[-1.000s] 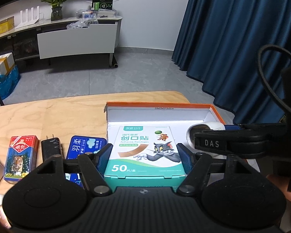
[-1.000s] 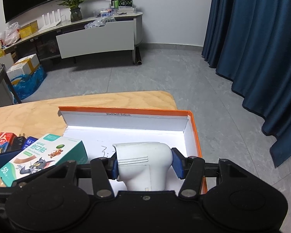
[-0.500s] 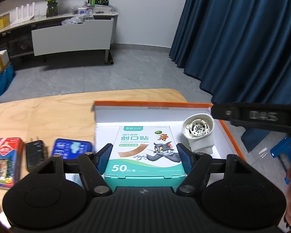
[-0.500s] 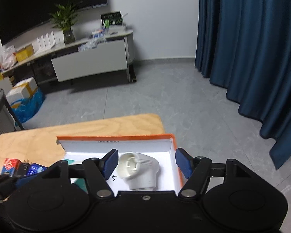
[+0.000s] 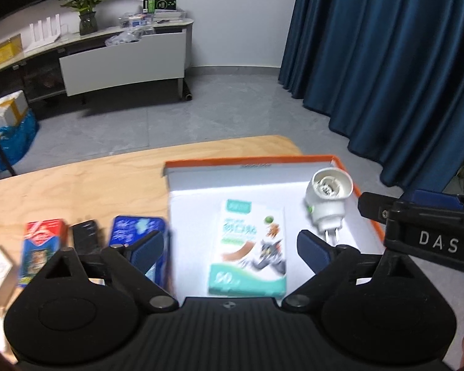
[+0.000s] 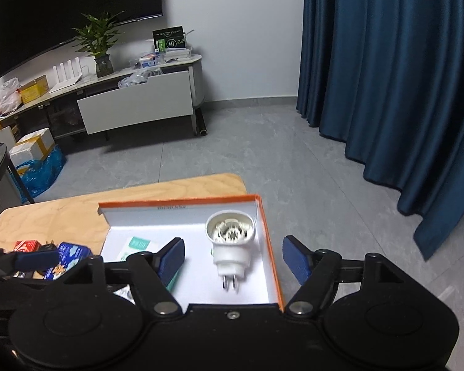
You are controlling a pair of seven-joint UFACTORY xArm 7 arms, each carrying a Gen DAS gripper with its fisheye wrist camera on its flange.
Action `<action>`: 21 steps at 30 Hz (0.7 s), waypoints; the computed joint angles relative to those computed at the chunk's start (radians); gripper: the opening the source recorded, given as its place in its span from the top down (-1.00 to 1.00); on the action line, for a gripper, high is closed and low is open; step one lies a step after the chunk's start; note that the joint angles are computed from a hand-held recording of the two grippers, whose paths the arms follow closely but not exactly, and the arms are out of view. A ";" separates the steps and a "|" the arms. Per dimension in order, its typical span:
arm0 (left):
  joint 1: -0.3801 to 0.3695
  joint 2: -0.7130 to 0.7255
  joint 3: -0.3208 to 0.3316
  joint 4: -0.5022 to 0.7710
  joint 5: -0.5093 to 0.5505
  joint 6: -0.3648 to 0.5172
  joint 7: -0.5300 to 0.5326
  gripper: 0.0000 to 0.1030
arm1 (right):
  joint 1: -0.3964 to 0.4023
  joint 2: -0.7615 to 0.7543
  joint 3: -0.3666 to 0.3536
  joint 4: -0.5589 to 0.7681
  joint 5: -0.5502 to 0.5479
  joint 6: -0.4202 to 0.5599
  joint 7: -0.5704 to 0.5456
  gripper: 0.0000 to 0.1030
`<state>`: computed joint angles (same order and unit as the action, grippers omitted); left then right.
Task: Organize rigid objects
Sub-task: 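Withdraw both open tools from the tray back over the table items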
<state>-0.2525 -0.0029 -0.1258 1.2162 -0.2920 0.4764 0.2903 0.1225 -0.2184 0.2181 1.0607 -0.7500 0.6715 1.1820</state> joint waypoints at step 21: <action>0.013 -0.223 0.079 -0.205 -0.058 0.025 0.050 -0.89 | 0.066 -0.081 0.081 -0.055 0.087 0.098 0.040 -0.66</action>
<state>-0.2391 -0.2256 -0.0463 1.0110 -0.3495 0.5014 0.3406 0.1881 -0.2994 0.2987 1.0054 -0.6627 0.7696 1.2223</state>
